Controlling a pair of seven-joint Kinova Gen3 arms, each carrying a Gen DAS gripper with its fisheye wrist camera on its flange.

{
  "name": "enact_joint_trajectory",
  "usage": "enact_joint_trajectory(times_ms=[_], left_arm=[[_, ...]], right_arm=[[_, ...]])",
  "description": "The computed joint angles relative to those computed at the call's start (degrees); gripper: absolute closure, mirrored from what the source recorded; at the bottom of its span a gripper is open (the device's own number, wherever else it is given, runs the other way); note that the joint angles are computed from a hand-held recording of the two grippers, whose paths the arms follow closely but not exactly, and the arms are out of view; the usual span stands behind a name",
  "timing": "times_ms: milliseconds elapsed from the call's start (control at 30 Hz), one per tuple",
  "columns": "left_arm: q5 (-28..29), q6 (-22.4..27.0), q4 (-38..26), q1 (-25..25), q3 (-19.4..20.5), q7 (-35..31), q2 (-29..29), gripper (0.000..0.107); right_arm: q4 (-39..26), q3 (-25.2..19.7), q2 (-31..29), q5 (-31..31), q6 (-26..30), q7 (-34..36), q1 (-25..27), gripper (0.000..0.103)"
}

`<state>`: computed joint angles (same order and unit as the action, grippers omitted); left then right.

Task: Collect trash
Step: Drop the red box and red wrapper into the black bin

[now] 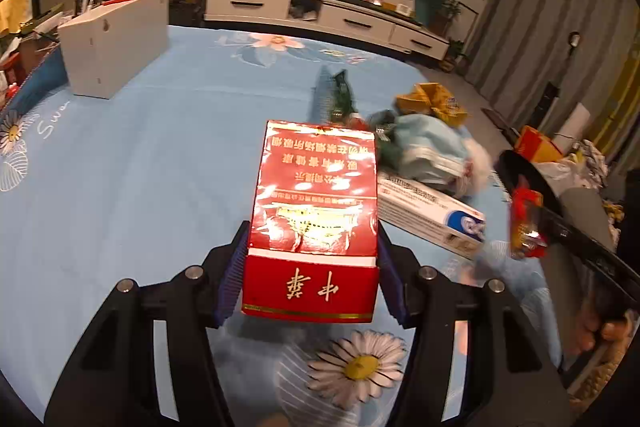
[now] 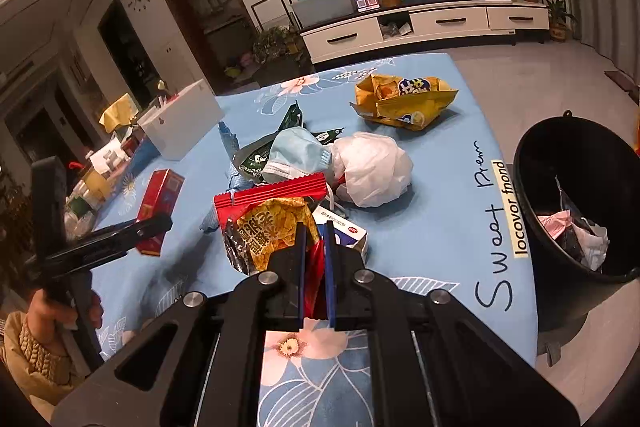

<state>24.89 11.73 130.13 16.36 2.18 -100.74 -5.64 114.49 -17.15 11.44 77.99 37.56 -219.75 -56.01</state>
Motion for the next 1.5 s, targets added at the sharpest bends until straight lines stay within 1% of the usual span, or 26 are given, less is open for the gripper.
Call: enact_joint_trajectory(times_ms=[33, 67, 100, 133, 233, 300, 433, 500, 567, 667, 700, 767, 833, 900, 933, 967, 1000, 1100, 1233, 1333, 1400, 1433, 1467, 1500], left_arm=[[1.4, 0.52, -0.14, 0.69, -0.15, -1.26, -0.31, 0.049], [1.9, 1.13, -0.48, 0.38, 0.76, -1.58, -0.58, 0.049], [1.6, 1.54, -0.96, 0.54, 1.7, -0.97, -0.62, 0.049], [0.76, 1.8, -1.4, 1.75, 1.6, 0.01, -0.54, 0.049], [0.08, 1.9, -2.28, 3.26, 3.26, 0.77, -0.41, 0.049], [1.29, 2.02, -3.14, 4.97, 3.28, -0.6, 0.09, 0.049], [0.9, 2.46, -5.88, 6.49, 5.74, -0.91, 2.02, 0.049], [-0.19, 2.72, -7.95, 7.13, 7.55, -0.43, 3.6, 0.049], [-0.13, 2.72, -9.36, 7.53, 8.65, -1.12, 4.6, 0.049], [-4.5, 2.32, -13.07, 8.98, 11.15, 2.08, 7.68, 0.049], [-5.04, 2.32, -13.96, 9.26, 11.78, 2.3, 8.42, 0.049], [-3.83, 2.54, -16.15, 8.65, 13.74, 0.21, 10.44, 0.049], [-4.38, 3.25, -19.38, 9.05, 15.07, -0.49, 13.29, 0.049], [-6.76, 4.15, -22.9, 10.41, 15.66, 0.02, 16.14, 0.048], [-8.88, 4.74, -24.86, 12.25, 14.77, 1.4, 17.57, 0.048], [-10.19, 5.37, -26.89, 13.07, 14.94, 1.85, 19.1, 0.048], [-10.56, 5.81, -28.31, 12.83, 15.89, 1.44, 20.27, 0.048], [-13.02, 7.83, -33.83, 15.2, 16.09, 2.08, 24.65, 0.048], [-14.6, 11.97, -41.53, 17.53, 15.88, 3.33, 30.81, 0.048], [-15.89, 14.06, -45.65, 19.68, 14.35, 5.27, 34.21, 0.048], [-16.37, 15.27, -48.26, 20.5, 13.85, 6.37, 36.19, 0.042], [-16.8, 15.7, -49.28, 21.09, 13.31, 7.06, 36.98, 0.032], [-17.42, 15.82, -49.8, 21.77, 12.56, 7.87, 37.34, 0.029], [-18.02, 15.73, -50.14, 22.36, 11.89, 8.68, 37.63, 0.028]], right_arm=[[0.4, -0.05, -0.28, 0.46, 0.4, -0.94, -0.25, 0.094], [0.8, -0.18, -0.55, 0.86, 0.83, -1.8, -0.43, 0.094], [1.28, -0.4, -0.9, 1.12, 1.49, -2.62, -0.64, 0.094], [1.71, -0.63, -1.19, 1.41, 1.98, -3.38, -0.72, 0.094], [3.57, -1.55, -2.52, 1.81, 4.22, -6.09, -0.97, 0.094], [4.99, -2.25, -3.47, 1.84, 5.81, -8.14, -0.99, 0.094], [8.91, -4.06, -6.17, 0.71, 10.6, -12.98, -1.13, 0.094], [10.63, -5.04, -7.42, -0.52, 12.79, -14.68, -1.03, 0.094], [12.53, -6.03, -8.72, -2.21, 15.61, -16.66, -0.99, 0.094], [14.89, -7.58, -10.46, -5.51, 20.31, -19.35, -1.04, 0.094], [15.49, -7.98, -10.82, -6.13, 21.27, -20.17, -0.95, 0.094], [16.52, -9.02, -11.48, -8.5, 24.63, -22.02, -1.13, 0.094], [16.64, -9.33, -11.8, -11.71, 27.15, -22.15, -0.79, 0.094], [17.19, -9.02, -12.32, -13.44, 27.47, -22.72, 0.1, 0.094], [17.72, -8.87, -12.59, -13.9, 27.62, -23.55, 0.62, 0.094], [18.0, -9.03, -12.58, -14.03, 27.73, -24.0, 0.85, 0.094], [18.25, -8.86, -12.53, -14.05, 27.71, -23.99, 1.31, 0.094], [17.58, -8.4, -11.3, -14.9, 28.65, -22.26, 2.14, 0.094], [18.84, -7.17, -10.81, -13.94, 26.7, -22.51, 3.32, 0.094], [19.61, -6.0, -10.21, -12.83, 24.74, -22.72, 4.6, 0.094], [20.3, -5.13, -10.01, -11.78, 22.72, -23.0, 5.7, 0.089], [20.53, -4.96, -9.96, -11.61, 22.05, -23.24, 6.04, 0.082], [20.98, -4.42, -10.05, -11.01, 20.68, -23.56, 6.75, 0.069], [21.39, -4.17, -9.94, -10.57, 19.63, -24.41, 7.34, 0.065]])
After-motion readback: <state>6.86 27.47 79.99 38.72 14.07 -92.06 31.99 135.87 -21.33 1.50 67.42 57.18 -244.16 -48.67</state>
